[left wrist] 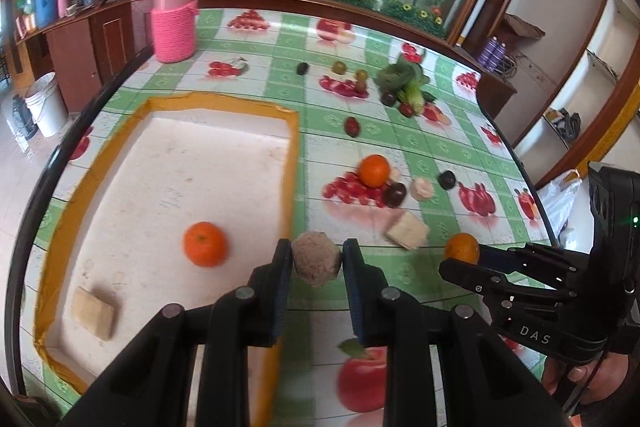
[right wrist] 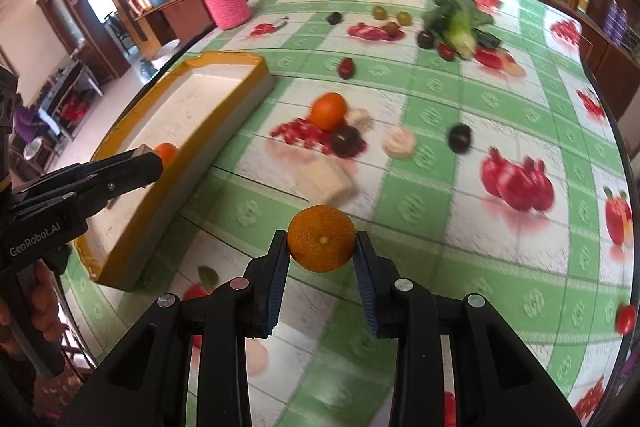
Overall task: Organize fruits
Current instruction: 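Carry both into the white tray and open both tools to release them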
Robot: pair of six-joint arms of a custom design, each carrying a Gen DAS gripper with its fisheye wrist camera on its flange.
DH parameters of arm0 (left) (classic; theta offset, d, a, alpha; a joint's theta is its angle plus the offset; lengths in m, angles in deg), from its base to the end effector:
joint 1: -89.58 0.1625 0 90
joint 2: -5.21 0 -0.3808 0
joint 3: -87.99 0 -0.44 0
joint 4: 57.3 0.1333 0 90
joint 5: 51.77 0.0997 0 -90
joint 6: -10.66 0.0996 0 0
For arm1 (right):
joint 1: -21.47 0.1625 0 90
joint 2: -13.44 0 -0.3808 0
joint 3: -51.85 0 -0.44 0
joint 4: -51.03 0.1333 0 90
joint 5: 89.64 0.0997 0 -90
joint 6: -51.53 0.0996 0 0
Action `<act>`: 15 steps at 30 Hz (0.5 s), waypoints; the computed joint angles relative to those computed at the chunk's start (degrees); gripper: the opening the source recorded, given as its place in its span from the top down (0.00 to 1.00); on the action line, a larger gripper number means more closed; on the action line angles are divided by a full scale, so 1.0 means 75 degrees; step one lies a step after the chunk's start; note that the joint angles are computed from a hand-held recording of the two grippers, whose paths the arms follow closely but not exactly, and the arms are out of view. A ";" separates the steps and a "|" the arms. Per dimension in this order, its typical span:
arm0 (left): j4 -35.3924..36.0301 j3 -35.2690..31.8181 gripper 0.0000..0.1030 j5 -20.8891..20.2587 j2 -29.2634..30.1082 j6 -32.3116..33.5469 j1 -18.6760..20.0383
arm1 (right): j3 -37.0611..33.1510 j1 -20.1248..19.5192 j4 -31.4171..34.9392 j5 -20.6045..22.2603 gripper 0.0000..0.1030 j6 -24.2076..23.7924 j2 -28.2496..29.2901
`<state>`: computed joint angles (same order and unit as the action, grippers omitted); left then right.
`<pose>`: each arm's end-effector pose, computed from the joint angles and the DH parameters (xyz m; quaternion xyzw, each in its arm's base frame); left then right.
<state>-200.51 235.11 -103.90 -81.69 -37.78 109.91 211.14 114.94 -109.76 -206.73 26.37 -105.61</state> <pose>-0.2405 -0.2965 0.0706 0.1934 0.9243 -0.2481 0.2161 0.1048 -0.2761 0.1855 0.1721 -0.9240 0.2090 0.2701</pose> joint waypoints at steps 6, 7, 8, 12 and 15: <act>0.0958 0.0224 0.73 0.0469 -0.0999 -0.0264 0.0328 | -0.0686 0.0693 -0.0991 0.0066 0.69 0.0200 0.1974; 0.1132 0.0262 0.73 0.0539 -0.1188 -0.0294 0.0391 | -0.0806 0.0784 -0.1143 0.0109 0.69 0.0218 0.2270; 0.1277 0.0286 0.72 0.0617 -0.1328 -0.0315 0.0456 | -0.0941 0.0888 -0.1316 0.0153 0.69 0.0227 0.2590; 0.1766 0.0304 0.72 0.0934 -0.1706 -0.0329 0.0771 | -0.1514 0.1212 -0.1821 0.0273 0.69 0.0298 0.3797; 0.1861 0.0266 0.72 0.1077 -0.1749 -0.0199 0.1075 | -0.1964 0.1336 -0.2038 0.0371 0.69 0.0325 0.4665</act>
<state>-186.55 237.11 -95.82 -94.81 -39.27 117.98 196.41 124.96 -125.04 -203.94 28.80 -70.63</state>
